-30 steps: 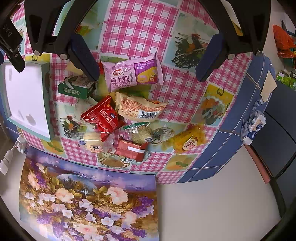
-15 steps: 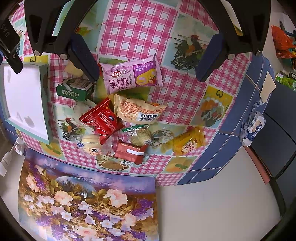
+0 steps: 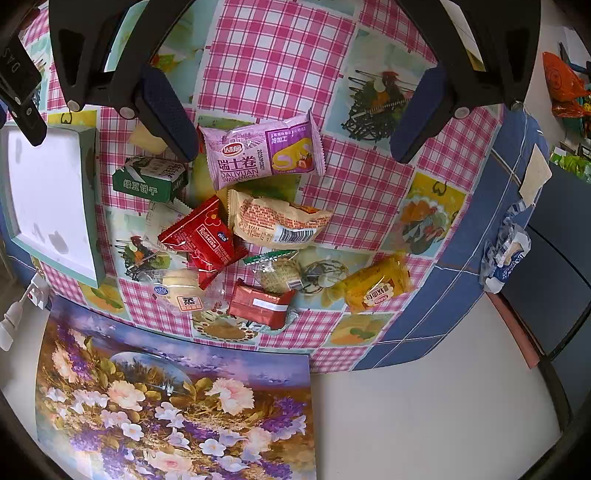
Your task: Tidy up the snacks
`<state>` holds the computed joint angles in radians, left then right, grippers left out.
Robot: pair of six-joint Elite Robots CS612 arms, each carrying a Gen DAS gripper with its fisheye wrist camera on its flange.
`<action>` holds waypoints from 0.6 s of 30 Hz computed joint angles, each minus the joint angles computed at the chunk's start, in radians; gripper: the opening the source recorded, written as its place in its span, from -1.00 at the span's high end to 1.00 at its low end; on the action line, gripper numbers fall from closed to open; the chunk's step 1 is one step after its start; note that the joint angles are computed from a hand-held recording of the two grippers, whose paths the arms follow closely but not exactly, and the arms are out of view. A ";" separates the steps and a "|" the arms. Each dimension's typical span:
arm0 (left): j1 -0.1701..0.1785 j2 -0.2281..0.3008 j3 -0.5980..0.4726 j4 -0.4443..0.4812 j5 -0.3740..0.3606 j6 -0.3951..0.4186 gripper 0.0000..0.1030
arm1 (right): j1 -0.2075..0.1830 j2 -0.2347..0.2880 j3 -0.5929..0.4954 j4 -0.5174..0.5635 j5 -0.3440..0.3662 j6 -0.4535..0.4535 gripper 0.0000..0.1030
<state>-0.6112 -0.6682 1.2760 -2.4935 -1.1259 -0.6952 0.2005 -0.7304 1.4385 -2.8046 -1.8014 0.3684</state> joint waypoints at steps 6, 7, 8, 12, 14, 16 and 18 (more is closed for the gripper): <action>0.000 0.000 0.000 -0.001 0.000 0.000 -1.00 | 0.000 0.000 0.000 0.000 0.000 0.000 -1.00; 0.000 0.000 0.000 -0.001 0.000 0.000 -1.00 | 0.000 0.000 0.000 0.001 -0.001 0.000 -1.00; 0.000 0.000 0.000 -0.001 -0.001 0.000 -1.00 | 0.000 0.000 -0.001 0.001 -0.001 0.000 -1.00; -0.001 0.000 0.002 -0.002 -0.002 -0.002 -1.00 | 0.001 0.000 -0.001 0.001 -0.001 0.001 -1.00; -0.001 0.000 0.004 -0.004 -0.005 -0.004 -1.00 | 0.001 0.000 -0.001 0.001 -0.001 0.001 -1.00; -0.001 -0.001 0.006 -0.006 -0.011 -0.008 -1.00 | 0.001 0.000 -0.001 0.001 -0.001 0.000 -1.00; 0.001 0.000 0.003 -0.003 -0.018 -0.009 -1.00 | 0.000 0.000 -0.001 0.001 0.000 0.000 -1.00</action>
